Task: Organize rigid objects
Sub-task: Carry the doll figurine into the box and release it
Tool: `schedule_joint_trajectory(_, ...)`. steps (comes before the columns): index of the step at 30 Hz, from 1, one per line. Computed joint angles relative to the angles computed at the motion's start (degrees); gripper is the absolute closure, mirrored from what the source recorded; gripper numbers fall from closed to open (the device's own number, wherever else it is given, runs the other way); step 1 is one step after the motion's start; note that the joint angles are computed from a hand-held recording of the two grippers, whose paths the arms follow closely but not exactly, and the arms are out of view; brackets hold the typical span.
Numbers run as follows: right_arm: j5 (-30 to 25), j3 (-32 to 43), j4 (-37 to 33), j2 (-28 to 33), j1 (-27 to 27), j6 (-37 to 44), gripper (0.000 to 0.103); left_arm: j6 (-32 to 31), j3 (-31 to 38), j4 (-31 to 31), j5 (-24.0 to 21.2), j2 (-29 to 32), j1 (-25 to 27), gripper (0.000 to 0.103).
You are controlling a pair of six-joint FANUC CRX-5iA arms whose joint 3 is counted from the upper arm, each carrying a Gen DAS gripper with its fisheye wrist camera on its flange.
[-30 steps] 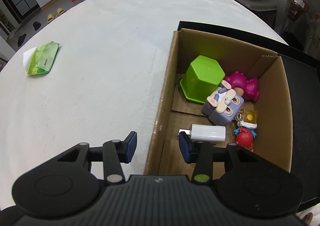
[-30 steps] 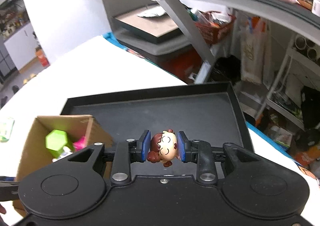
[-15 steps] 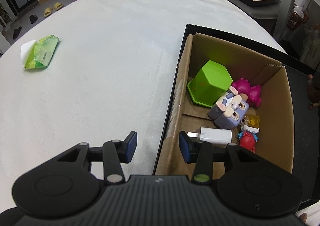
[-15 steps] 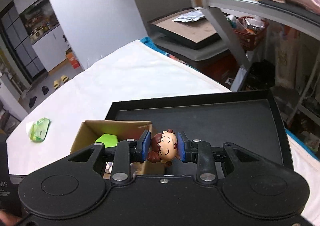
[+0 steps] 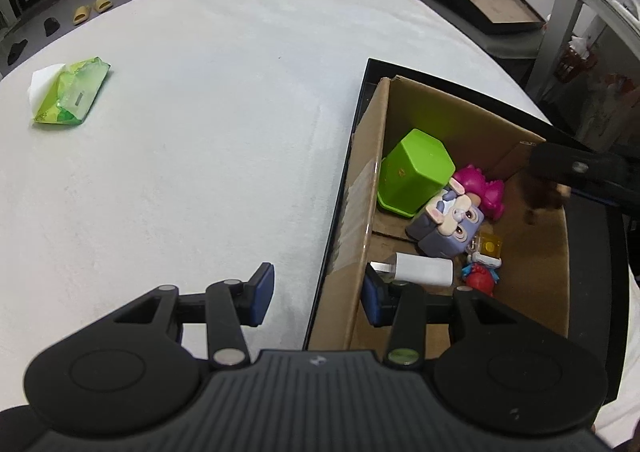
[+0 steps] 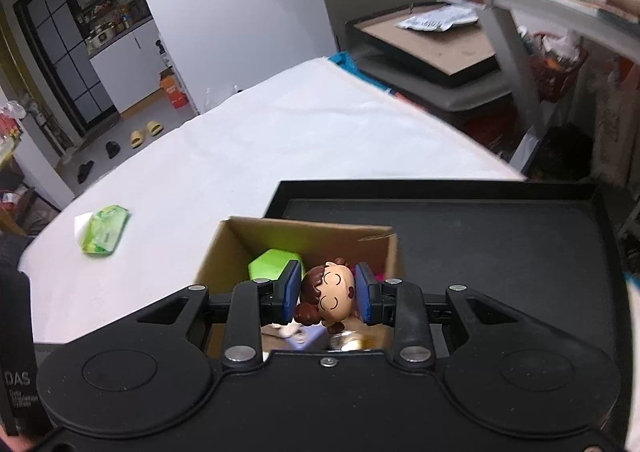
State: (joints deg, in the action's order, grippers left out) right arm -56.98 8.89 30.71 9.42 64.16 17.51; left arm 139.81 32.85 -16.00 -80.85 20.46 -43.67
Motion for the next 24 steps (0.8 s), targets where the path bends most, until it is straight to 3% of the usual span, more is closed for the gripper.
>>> schedule_joint_trajectory(6, 0.8, 3.4, -2.8, 2.8, 0.4, 1.9, 0.074, 1.3, -2.9, 1.5, 2.4, -1.9, 0.6, 0.060)
schedule_joint_trajectory(9, 1.2, 5.0, -5.3, 4.2, 0.1, 3.2, 0.074, 1.0, -5.2, 3.4, 4.9, -2.9, 1.1, 0.073)
schedule_joint_trajectory(10, 1.5, 5.5, -6.5, 4.5, -0.1, 3.9, 0.074, 0.1, -6.6, 5.0, 6.5, -3.5, 1.6, 0.089)
schedule_joint_trajectory(13, 3.1, 6.4, -9.7, 5.2, -0.7, 5.2, 0.072, 0.2, -7.0, 6.1, 6.8, -3.6, 1.9, 0.090)
schedule_joint_trajectory(24, 0.6, 8.1, -9.4, 6.5, -0.4, 5.1, 0.071, -0.7, -7.6, 7.6, 7.4, -3.8, 2.7, 0.090)
